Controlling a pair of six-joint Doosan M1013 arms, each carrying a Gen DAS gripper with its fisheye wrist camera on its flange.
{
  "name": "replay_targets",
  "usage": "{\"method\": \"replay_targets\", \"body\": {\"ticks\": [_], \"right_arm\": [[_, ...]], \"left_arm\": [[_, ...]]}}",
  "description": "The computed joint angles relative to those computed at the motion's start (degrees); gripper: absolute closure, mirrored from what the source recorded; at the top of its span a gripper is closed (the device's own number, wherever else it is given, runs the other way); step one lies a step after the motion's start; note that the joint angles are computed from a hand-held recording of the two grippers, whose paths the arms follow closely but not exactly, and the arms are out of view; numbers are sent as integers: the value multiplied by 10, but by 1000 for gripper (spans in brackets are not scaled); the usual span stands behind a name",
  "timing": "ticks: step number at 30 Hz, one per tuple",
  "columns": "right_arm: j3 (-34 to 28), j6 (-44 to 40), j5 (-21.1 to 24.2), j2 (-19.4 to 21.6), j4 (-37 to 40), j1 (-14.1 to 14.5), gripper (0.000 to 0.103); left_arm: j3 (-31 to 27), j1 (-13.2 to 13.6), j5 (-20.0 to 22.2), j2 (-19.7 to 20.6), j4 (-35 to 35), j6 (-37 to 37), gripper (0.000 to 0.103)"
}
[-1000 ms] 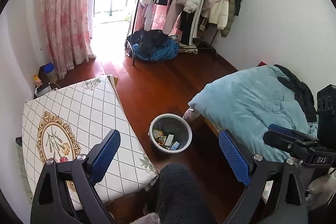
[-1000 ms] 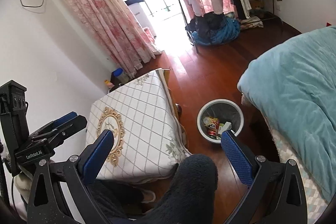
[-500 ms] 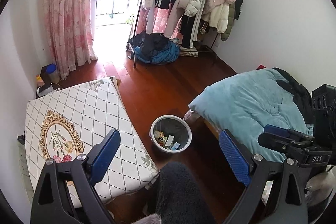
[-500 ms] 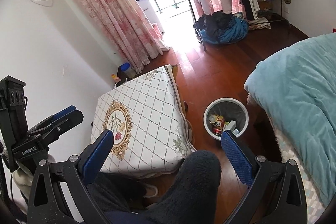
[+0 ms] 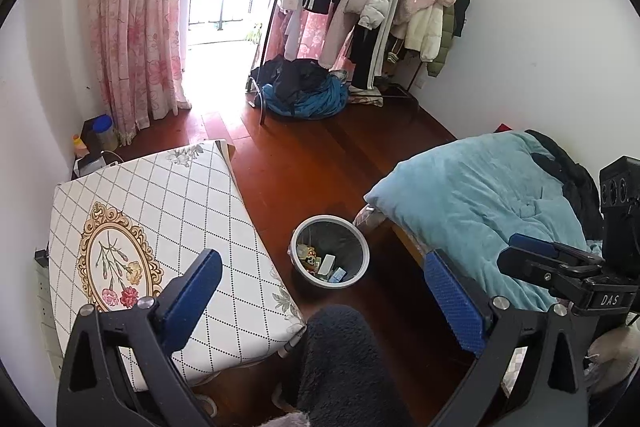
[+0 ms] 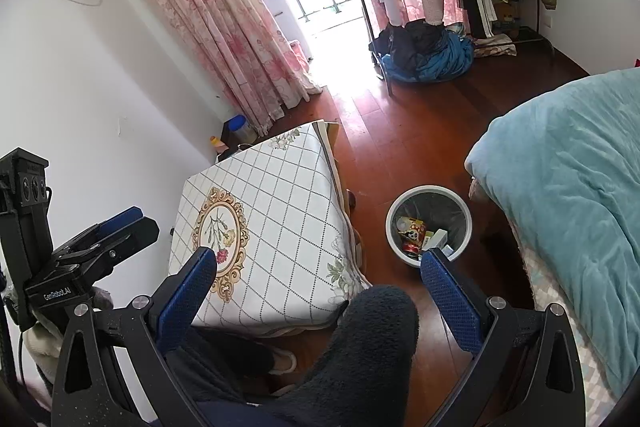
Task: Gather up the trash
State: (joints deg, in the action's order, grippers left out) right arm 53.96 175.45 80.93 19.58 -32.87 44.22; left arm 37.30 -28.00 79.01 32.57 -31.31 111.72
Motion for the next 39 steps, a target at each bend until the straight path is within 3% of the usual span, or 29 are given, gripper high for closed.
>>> {"method": "replay_targets", "body": {"ticks": [39], "right_arm": [[26,-1,-6,-16,3,4,0]], "left_arm": [[-15,2,34,8,-38,16,0]]}}
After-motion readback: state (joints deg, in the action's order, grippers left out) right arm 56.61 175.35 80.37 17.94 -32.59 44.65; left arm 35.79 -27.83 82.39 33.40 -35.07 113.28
